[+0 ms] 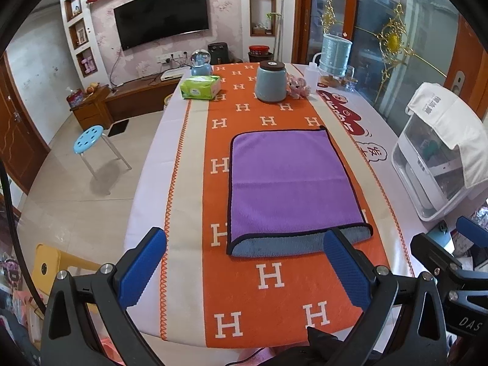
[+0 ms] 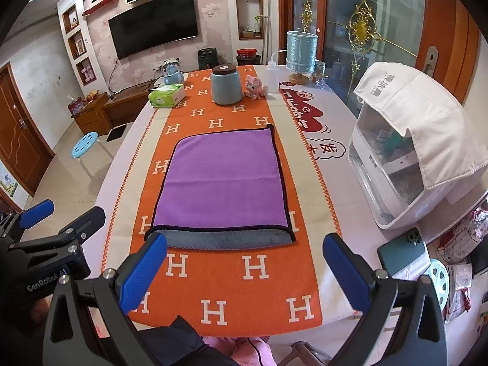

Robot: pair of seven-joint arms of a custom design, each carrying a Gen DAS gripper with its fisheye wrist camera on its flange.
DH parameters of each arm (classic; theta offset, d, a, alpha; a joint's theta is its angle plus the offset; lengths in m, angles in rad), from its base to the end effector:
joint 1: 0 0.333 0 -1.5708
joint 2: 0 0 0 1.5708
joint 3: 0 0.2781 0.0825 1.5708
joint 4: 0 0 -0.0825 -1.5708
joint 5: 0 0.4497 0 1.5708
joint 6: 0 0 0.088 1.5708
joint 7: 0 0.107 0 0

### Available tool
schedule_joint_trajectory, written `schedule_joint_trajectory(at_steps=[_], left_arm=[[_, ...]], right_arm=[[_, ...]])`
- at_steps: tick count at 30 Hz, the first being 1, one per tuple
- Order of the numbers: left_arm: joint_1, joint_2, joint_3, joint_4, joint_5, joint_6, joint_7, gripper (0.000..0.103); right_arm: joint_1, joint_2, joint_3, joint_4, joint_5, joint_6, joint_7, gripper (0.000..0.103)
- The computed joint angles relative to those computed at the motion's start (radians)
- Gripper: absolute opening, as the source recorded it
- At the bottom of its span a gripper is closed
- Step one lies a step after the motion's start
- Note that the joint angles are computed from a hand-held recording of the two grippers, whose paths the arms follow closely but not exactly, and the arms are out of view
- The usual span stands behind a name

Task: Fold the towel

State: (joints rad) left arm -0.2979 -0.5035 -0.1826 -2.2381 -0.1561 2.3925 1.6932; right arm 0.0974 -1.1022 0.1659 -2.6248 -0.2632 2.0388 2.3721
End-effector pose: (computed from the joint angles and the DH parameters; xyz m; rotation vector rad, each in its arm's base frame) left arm 0.4667 -0.2568 0.5888 -1.3408 2.3445 -0.7889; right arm 0.3556 0.0854 0.5859 -1.3323 2.3278 -0.7432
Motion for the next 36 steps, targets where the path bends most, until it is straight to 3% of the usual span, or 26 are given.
schedule_joint_trajectory(at_steps=[10,19,28,36], left_arm=[[-0.001,0.059,0.027,0.032,-0.044,-0.033,0.106,0.102],[-0.002,0.119,0.023,0.063,-0.081,-0.028,0.197,0.102],[0.009,0.211,-0.004,0.107,-0.056,-0.033,0.226,0.102],[0.009,0.302,-0.013,0.143,-0.071,0.031,0.283,0.102]], right_arm=[[0.006,-0.006,0.034,-0.028,-0.015,-0.015,0.083,0.102],[0.006,-0.021,0.027,-0.061,-0.056,-0.009,0.094,0.102],[-0.026,-0.015,-0.029,-0.127,-0.083,0.092,-0.013,0.099],[-0.067,0.028,-0.080,-0.179,-0.084,0.265,-0.193,0.098]])
